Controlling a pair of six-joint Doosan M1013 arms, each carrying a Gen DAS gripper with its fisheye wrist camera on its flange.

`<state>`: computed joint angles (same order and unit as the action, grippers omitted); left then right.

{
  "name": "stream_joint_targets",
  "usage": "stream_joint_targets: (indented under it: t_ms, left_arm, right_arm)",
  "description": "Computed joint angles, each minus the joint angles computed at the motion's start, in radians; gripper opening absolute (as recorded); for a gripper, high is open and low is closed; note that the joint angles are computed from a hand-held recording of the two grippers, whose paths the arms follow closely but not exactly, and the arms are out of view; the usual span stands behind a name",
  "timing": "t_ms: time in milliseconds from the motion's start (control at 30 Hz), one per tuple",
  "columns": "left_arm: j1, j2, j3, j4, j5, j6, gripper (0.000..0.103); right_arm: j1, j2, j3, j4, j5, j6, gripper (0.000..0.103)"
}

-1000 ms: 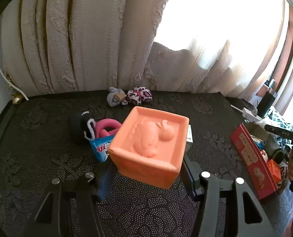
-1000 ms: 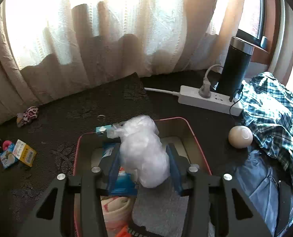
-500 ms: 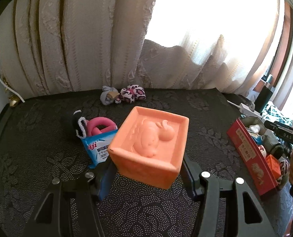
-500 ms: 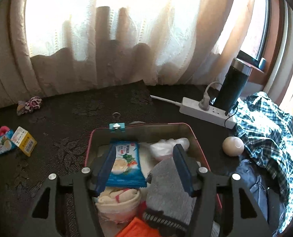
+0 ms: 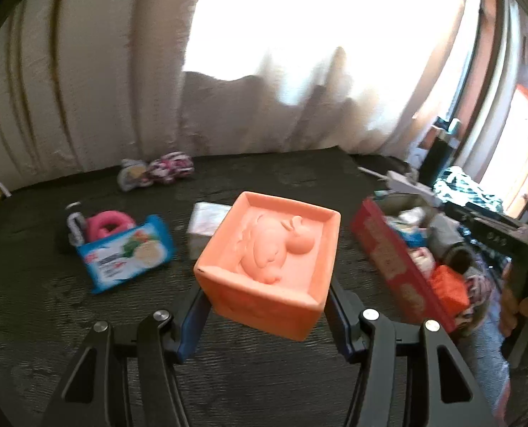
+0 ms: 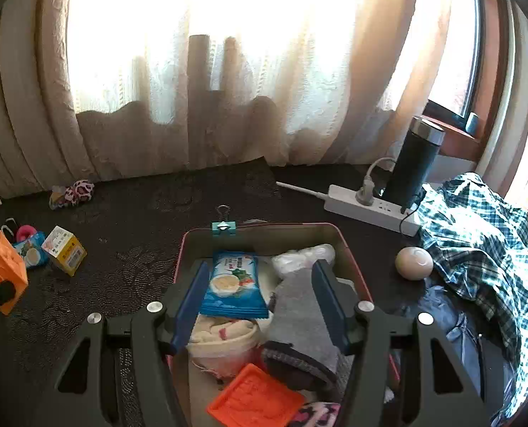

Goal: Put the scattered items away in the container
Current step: 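Carry the orange cube over the red box with the left tool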

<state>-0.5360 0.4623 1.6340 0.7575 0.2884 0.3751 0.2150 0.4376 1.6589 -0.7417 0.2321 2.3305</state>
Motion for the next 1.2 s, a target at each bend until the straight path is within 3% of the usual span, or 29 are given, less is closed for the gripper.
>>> stream_joint_targets:
  t_ms: [233,633,733,900,933,1200]
  left_arm:
    - [-0.050,0.052,-0.103,-0.162,0.008,0.201,0.060]
    - [-0.092,0.181,-0.321,-0.480,0.074,0.499,0.060]
    - [-0.094,0.206,-0.353,-0.542,0.088,0.542,0.060]
    - [-0.094,0.237,-0.392,-0.644,0.101,0.627,0.062]
    - [-0.093,0.241,-0.395,-0.665,0.099,0.647,0.069]
    - [-0.096,0.243,-0.393,-0.671,0.086,0.660,0.070]
  right_arm:
    - [-0.035,-0.022,0.031,-0.025,-0.034,0.063,0.064]
    - [-0.096,-0.046,0.083,-0.356,-0.058,0.482,0.064]
    - [-0.105,-0.044,0.088,-0.420,-0.056,0.562,0.064]
    - [-0.113,-0.038,0.099,-0.635,-0.039,0.803,0.064]
    - [-0.115,-0.038,0.102,-0.680,-0.032,0.855,0.064]
    - [-0.114,-0.036,0.109,-0.851,0.009,1.040,0.067]
